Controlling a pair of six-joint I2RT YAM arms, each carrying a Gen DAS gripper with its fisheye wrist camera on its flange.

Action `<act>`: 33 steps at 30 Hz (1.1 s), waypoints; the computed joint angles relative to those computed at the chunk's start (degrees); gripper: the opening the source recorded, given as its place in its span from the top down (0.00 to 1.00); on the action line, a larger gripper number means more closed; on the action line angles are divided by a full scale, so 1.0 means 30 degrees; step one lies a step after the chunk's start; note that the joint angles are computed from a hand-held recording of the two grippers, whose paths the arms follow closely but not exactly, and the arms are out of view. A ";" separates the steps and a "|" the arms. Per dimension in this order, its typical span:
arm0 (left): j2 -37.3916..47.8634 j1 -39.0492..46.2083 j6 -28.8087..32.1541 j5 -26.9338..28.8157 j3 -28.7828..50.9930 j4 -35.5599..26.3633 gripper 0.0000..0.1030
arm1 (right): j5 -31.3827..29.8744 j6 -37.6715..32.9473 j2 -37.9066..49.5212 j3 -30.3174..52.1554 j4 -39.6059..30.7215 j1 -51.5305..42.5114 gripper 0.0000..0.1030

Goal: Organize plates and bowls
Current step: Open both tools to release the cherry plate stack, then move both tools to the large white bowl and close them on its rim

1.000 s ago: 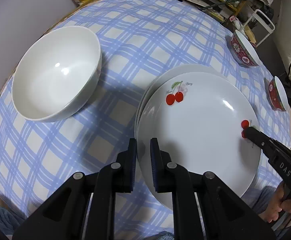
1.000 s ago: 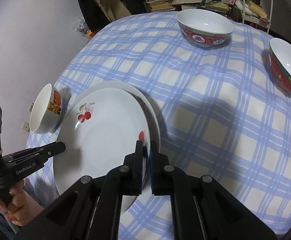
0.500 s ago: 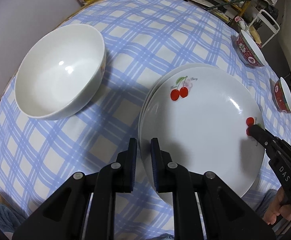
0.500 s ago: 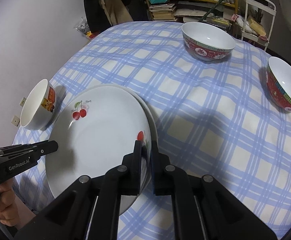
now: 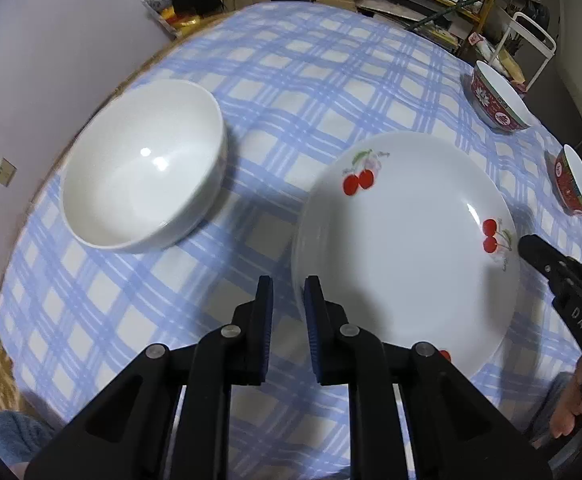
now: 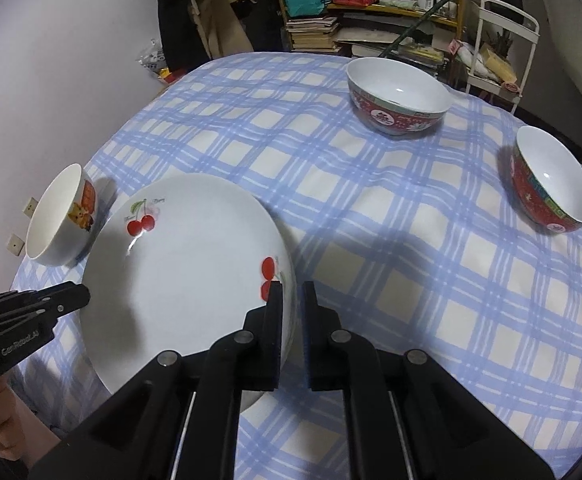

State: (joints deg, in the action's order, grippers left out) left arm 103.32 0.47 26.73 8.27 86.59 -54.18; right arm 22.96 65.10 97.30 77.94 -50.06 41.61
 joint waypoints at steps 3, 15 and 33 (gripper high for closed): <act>-0.0423 0.0130 0.0113 -0.0283 -0.0139 0.0440 0.83 | 0.0263 0.0254 -0.0157 0.0035 -0.0202 0.0048 0.90; -0.0996 0.0672 0.0373 -0.1787 0.0652 0.1460 0.64 | 0.1800 0.1362 -0.0355 0.1028 -0.1774 0.0559 0.28; 0.3272 0.2648 -0.0713 -0.1479 0.9677 -0.2001 0.18 | 0.2438 -0.0750 0.2136 0.6413 -0.3341 0.0517 0.01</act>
